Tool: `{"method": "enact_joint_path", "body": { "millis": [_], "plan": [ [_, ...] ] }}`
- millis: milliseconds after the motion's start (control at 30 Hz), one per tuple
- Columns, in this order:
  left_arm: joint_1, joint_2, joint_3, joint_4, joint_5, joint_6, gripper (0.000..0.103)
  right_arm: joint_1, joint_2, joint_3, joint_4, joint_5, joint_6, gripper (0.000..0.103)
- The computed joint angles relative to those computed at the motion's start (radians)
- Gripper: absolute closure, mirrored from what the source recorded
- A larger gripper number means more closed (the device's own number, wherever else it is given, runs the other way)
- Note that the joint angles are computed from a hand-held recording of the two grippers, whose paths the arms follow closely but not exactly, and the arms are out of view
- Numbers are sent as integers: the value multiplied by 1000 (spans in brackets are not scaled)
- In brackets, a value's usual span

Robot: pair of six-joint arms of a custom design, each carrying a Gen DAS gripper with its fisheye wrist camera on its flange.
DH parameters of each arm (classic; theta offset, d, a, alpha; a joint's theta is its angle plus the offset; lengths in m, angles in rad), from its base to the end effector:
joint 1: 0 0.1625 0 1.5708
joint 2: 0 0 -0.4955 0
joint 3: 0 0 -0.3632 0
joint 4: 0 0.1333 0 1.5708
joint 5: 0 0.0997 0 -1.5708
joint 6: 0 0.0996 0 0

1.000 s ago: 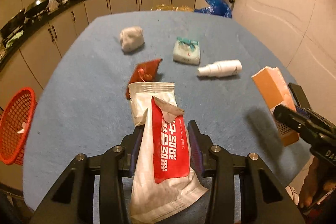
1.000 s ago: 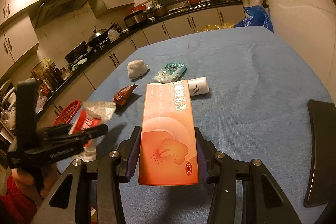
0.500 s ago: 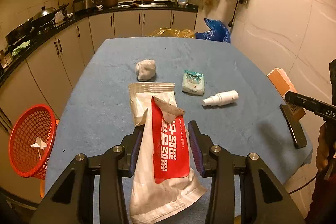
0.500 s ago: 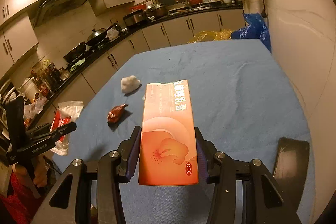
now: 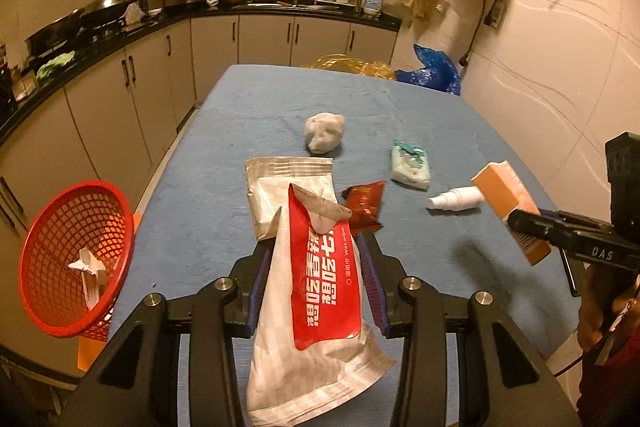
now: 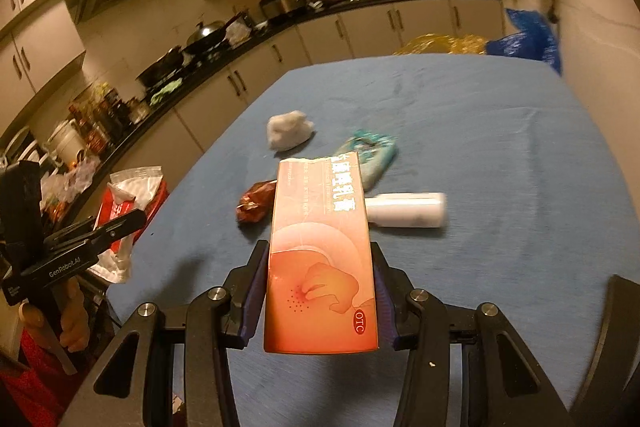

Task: Collect trash
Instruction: 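Carry the snack bag and orange box over the red basket and open both tools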

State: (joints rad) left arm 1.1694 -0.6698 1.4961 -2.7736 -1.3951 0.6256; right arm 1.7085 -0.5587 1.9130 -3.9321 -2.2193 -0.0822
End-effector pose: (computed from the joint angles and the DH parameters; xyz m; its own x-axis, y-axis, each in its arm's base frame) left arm -0.1595 -0.7615 0.1485 -0.5423 0.7652 -0.3471 0.8400 0.5033 -0.2029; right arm 0.1574 -0.6027 0.1123 -0.8506 0.3515 0.3911 -0.1437 0.5601 -0.8159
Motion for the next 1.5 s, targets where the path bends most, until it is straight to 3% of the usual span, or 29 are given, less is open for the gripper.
{"method": "enact_joint_path", "body": {
  "millis": [233, 433, 767, 900, 1100, 1167, 1233, 1333, 1500],
  "plan": [
    [40, 7, -93, 34, 1, -41, 63, 10, 43, -167, 180, 62, -32, 52],
    [88, 22, -207, 51, 37, -75, 62, 32, 120, -394, 403, 128, -77, 52],
    [173, 122, -515, 195, 149, -125, 62, 58, 319, -888, 839, 248, -101, 52],
    [195, 161, -615, 262, 151, -139, 62, 62, 422, -1116, 1011, 255, -99, 52],
    [207, 181, -658, 278, 132, -141, 61, 61, 573, -1453, 1214, 241, -81, 51],
    [208, 179, -654, 273, 131, -159, 49, 59, 615, -1550, 1266, 234, -68, 49],
    [210, 178, -662, 278, 118, -174, 35, 55, 618, -1559, 1263, 239, -53, 41],
    [210, 159, -623, 236, 114, -163, 34, 49, 557, -1424, 1173, 272, -42, 41],
    [195, 123, -516, 123, 135, -146, 34, 49, 446, -1159, 978, 261, -50, 41]
  ]
}}
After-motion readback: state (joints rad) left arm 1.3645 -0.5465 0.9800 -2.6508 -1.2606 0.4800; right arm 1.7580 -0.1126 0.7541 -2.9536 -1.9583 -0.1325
